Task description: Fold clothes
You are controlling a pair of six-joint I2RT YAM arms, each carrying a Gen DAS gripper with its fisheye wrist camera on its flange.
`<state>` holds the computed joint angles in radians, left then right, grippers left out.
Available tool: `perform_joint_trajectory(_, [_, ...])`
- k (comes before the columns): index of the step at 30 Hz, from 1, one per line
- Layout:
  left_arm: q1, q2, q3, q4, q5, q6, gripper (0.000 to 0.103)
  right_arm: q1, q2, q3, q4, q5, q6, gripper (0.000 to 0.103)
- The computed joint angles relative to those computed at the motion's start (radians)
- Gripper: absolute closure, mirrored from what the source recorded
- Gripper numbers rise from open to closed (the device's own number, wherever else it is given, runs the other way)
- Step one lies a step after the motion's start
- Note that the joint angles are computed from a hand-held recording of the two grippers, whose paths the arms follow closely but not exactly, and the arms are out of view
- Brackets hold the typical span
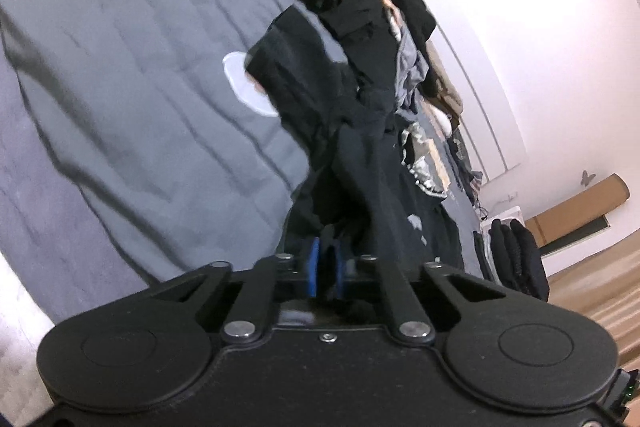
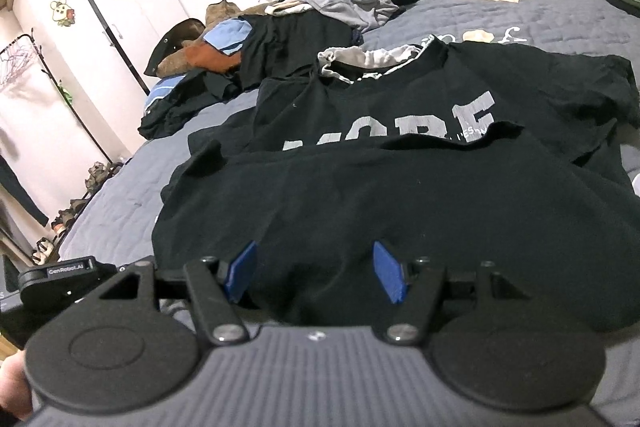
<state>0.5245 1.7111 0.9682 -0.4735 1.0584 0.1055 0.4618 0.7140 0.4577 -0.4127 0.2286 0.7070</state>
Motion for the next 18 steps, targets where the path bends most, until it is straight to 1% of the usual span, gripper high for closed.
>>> perform_joint_trajectory(5, [0.032, -0.018, 0.038, 0.025, 0.02, -0.016, 0.102, -0.006, -0.002, -0.001, -0.005, -0.003, 0.005, 0.039])
perform_joint_trajectory(8, [0.052, -0.038, 0.035, 0.067, 0.002, -0.047, 0.103, -0.003, -0.006, -0.002, -0.006, 0.005, 0.006, 0.039])
perform_joint_trajectory(9, [0.066, -0.036, 0.042, 0.084, 0.005, -0.072, 0.103, -0.004, -0.008, -0.002, -0.008, 0.006, 0.005, 0.039])
perform_joint_trajectory(10, [0.08, -0.022, 0.07, 0.071, 0.011, -0.078, 0.103, -0.009, -0.012, -0.004, -0.008, 0.001, 0.005, 0.039])
perform_joint_trajectory(13, [0.101, 0.018, 0.162, -0.038, 0.017, -0.013, 0.103, -0.022, -0.019, -0.009, -0.005, -0.011, 0.002, 0.039])
perform_joint_trajectory(15, [0.084, 0.043, 0.211, -0.182, 0.007, 0.103, 0.103, -0.022, -0.012, -0.006, -0.004, -0.011, 0.003, 0.039])
perform_joint_trajectory(16, [0.073, 0.057, 0.236, -0.257, -0.001, 0.164, 0.1, -0.022, -0.008, -0.004, -0.003, -0.01, 0.004, 0.039])
perform_joint_trajectory(17, [0.061, 0.054, 0.23, -0.285, -0.007, 0.199, 0.098, -0.023, -0.002, -0.001, -0.001, -0.012, 0.007, 0.039])
perform_joint_trajectory(18, [0.049, 0.041, 0.209, -0.288, -0.012, 0.22, 0.09, -0.02, 0.002, 0.0, 0.003, -0.012, 0.01, 0.039])
